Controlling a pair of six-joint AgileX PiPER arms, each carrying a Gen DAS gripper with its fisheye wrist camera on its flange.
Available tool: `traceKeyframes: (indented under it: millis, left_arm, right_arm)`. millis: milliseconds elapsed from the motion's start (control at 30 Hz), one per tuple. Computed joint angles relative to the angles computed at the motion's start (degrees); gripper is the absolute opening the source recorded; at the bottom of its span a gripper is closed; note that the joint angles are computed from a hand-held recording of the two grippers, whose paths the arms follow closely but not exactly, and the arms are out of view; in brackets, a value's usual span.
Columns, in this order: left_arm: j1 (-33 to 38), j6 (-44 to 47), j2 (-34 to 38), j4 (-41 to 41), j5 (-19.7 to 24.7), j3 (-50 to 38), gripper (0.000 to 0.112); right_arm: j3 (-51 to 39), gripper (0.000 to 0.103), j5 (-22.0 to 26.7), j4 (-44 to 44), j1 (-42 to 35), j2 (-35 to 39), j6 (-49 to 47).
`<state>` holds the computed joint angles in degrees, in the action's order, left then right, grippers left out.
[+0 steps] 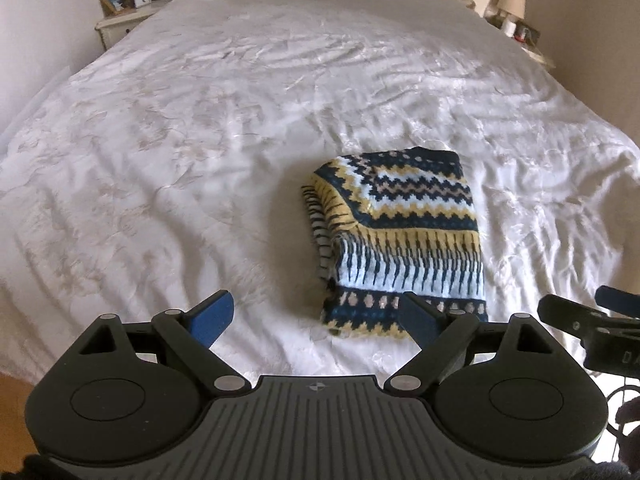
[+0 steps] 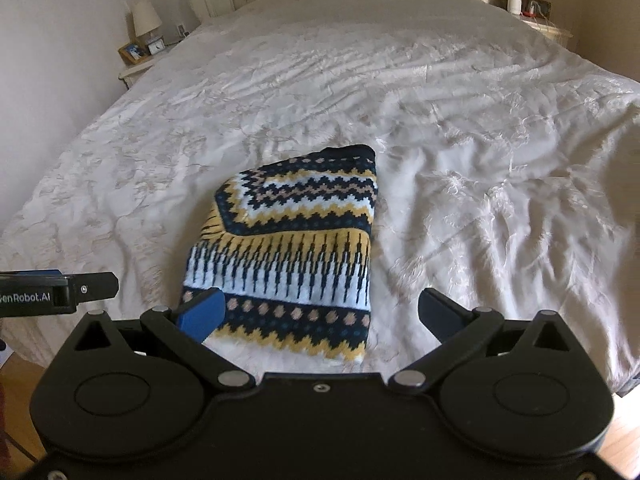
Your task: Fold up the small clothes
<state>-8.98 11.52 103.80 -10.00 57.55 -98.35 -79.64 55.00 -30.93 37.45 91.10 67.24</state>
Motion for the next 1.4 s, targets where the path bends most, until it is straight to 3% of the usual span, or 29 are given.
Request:
traceKeyframes:
  millis: [133,367,467,600,1067,1400]
  left_arm:
    - [0.0,-2.4,-2.5,2.7,0.3,2.1,0.089]
    - [2.4,-1.6,-6.2,-0.9,0.1,5.8,0.083]
    - [0.4,-7.2,-7.1,5.7,0.7,5.3,0.081]
    - [-2.6,-11.4,-9.5,13.6,-1.6,7.2,0.081]
    - [-4.7,-9.6,-9.9,13.7,1.0,7.7,0.081]
    - [-5.1,-8.4,-10.6,13.6,0.6,9.1,0.081]
  right_arm:
    - [0.5,0.102,2.3,-2.4,3.1,-1.3,3.6]
    - [1.1,0.102,6.1,-5.7,7.3,-3.4,8.4]
    - [1.2,0.102,7.0,-6.6,8.2,-4.0,9.3]
    - [1.0,0.102,7.7,-7.6,9.0,-4.5,9.9]
    - [0.3,0.102,10.0,-9.7,11.7,-4.7,12.8]
    - [0.0,0.102,10.5,-9.4,12.0,-4.1,12.9]
